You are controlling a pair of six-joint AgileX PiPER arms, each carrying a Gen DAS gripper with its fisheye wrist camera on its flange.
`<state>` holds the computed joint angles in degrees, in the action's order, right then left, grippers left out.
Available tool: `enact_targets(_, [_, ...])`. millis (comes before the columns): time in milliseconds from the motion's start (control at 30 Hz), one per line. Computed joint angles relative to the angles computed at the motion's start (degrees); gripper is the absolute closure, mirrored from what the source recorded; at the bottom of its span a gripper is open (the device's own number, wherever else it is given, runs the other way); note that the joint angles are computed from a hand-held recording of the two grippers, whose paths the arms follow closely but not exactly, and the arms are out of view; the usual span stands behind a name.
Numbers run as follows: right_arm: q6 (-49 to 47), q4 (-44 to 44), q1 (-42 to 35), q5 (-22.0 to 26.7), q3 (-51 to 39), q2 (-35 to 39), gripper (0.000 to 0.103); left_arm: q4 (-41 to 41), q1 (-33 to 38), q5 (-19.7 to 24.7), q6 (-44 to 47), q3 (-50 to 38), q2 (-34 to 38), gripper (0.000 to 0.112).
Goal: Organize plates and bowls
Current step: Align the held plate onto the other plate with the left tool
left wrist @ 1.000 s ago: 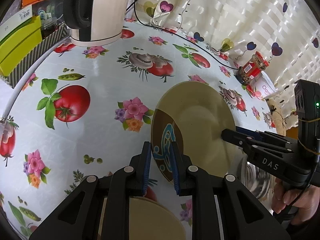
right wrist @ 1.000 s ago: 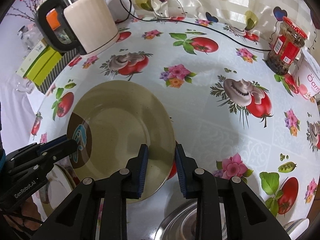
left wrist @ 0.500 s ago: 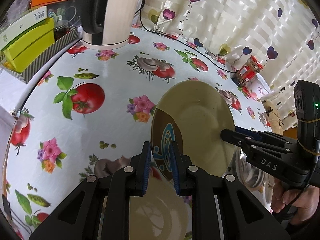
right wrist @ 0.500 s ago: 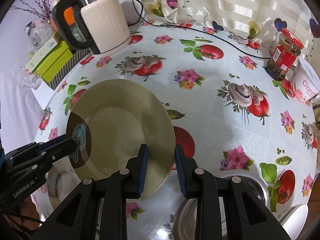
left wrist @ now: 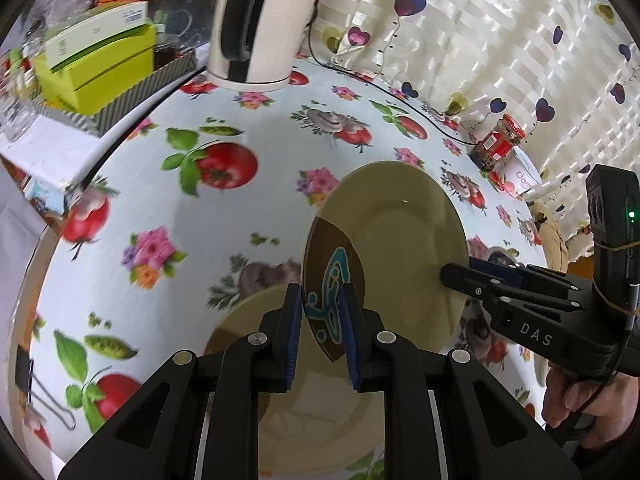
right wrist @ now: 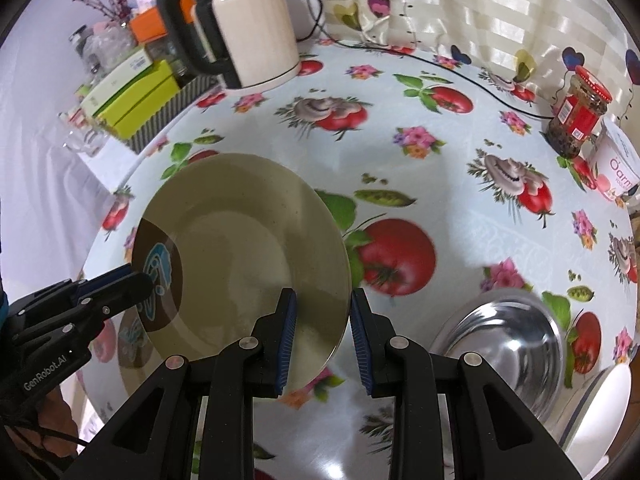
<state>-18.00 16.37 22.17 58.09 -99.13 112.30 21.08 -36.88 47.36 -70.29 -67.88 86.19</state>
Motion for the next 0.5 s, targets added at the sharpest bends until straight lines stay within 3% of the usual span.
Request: enact_targets(500, [-0.22,0.30,5.32,-4.49,12.87,-6.65,0.077,4.68,-6.51,3.42,-11.27,9.41,-8.18,0.092])
